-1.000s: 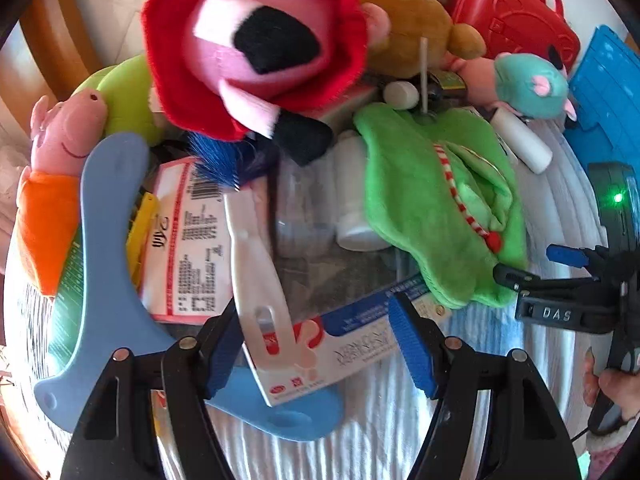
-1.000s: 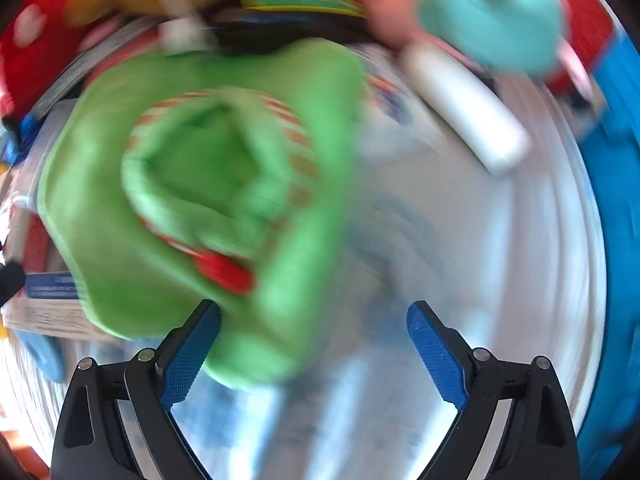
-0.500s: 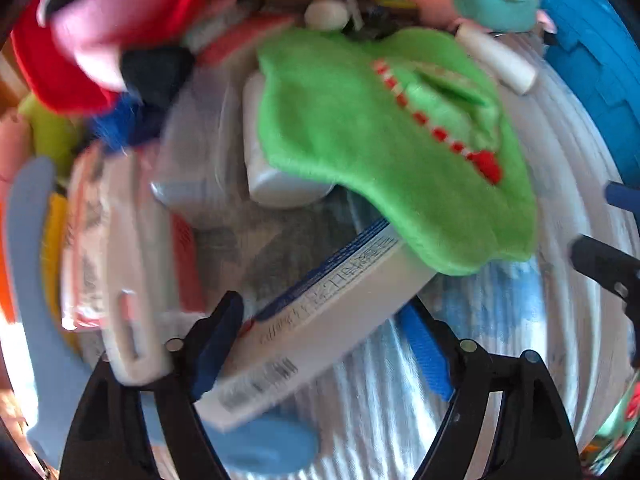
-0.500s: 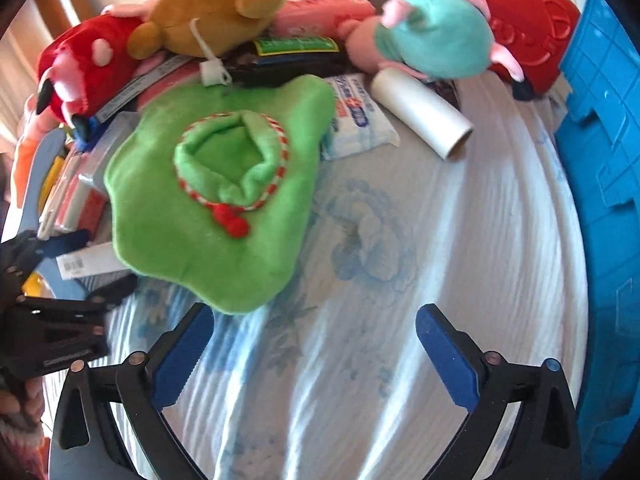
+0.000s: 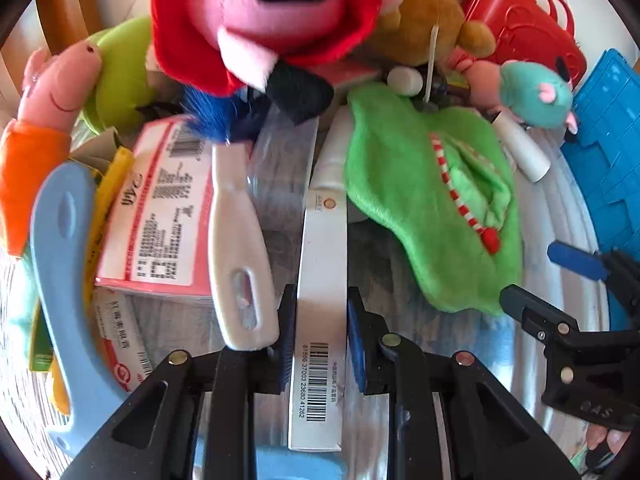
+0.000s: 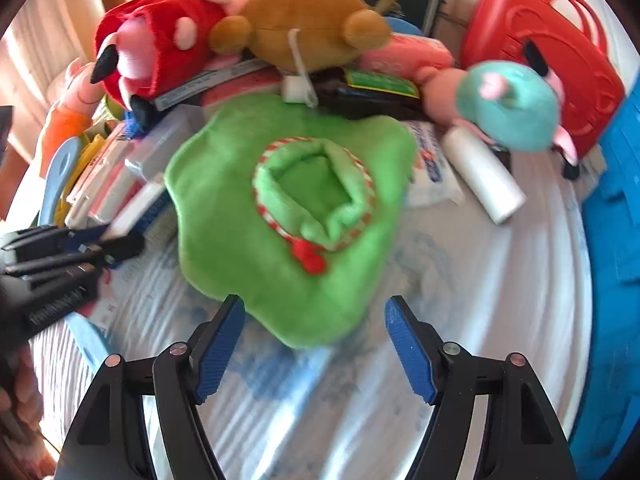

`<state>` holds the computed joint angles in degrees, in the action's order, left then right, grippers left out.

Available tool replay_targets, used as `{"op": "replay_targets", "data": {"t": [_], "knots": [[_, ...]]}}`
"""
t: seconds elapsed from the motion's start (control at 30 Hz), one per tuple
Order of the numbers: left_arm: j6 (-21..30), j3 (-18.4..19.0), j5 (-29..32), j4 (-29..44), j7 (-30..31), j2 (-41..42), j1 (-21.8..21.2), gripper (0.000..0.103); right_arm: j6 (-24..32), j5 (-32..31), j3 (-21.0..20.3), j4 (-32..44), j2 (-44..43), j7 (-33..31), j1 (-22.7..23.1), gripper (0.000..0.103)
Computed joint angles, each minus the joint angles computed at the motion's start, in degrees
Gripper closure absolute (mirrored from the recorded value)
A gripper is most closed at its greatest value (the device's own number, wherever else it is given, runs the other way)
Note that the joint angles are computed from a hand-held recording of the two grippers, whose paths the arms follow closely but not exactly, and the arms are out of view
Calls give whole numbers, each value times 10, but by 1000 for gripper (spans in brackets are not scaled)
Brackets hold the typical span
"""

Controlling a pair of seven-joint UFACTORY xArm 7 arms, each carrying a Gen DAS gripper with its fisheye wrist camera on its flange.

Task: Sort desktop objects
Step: 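Reach the left tool to the white barcode strip while the right tool reaches the green plush, then grasp the white barcode strip with the left tool while the right tool grasps the green plush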

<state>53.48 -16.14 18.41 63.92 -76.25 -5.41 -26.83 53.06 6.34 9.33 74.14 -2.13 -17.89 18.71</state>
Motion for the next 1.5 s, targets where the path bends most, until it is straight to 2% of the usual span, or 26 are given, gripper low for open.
{"op": "replay_targets", "data": {"t": [0.03, 0.1, 0.23, 0.3, 0.43, 0.53, 0.7, 0.77, 0.83, 0.97, 1.0, 1.03, 1.1, 1.17, 1.23, 1.3, 1.33, 1.47, 1.5], "knots": [[-10, 3, -8, -8, 2, 1, 1, 80, -1, 1, 3, 6, 8, -5, 3, 15], [-24, 6, -11, -19, 5, 0, 3, 79, -11, -5, 10, 18, 29, -10, 11, 6], [-25, 11, -20, -32, 13, -7, 11, 75, -37, -16, 18, 32, 59, -22, 25, 3], [-47, 14, -30, -48, 17, -11, 15, 75, -49, -35, 18, 40, 78, -15, 31, 1], [-14, 6, 9, -23, 16, 12, 16, 75, -50, -43, 13, 58, 118, 1, 33, 0], [-1, 8, 18, -15, 15, 19, 11, 76, -95, -5, 14, 31, 113, -10, 22, 0], [-16, 12, 14, -35, 14, 6, 11, 76, -160, 2, 15, -14, 95, 0, 23, 0], [-16, 12, 11, -39, 17, 3, 12, 76, -149, -12, 14, -8, 96, 5, 26, 0], [-17, 11, 9, -44, 18, -1, 13, 76, -135, -31, 13, -4, 86, 23, 31, 8], [-35, 12, -3, -63, 20, -16, 19, 76, -169, -21, 19, -24, 64, -7, 31, 10], [-29, 10, -2, -60, 22, -15, 20, 76, -162, -17, 19, -16, 71, -10, 31, 19], [-21, 9, -2, -56, 24, -13, 20, 76, -150, -11, 20, -9, 80, -12, 32, 37], [-18, 8, -5, -55, 28, -13, 20, 77, -142, -20, 20, -5, 87, 0, 37, 44], [-20, 4, 0, -57, 23, -22, 19, 79, -148, -31, 22, -16, 72, 7, 41, 56], [-12, -2, 11, -51, 17, -29, 17, 80, -151, -12, 22, -30, 51, -6, 39, 72], [3, -10, 22, -42, 8, -37, 15, 80, -146, 14, 19, -41, 27, -22, 34, 77], [16, -15, 29, -12, 5, -25, 15, 80, -147, 17, 17, -47, 15, -22, 32, 82], [63, -28, 56, 27, -14, -31, 1, 80, -135, 72, 3, -71, -44, -45, 26, 84], [81, -46, 72, 64, -29, -8, -5, 80, -134, 85, -1, -76, -56, -54, 26, 84]]}}
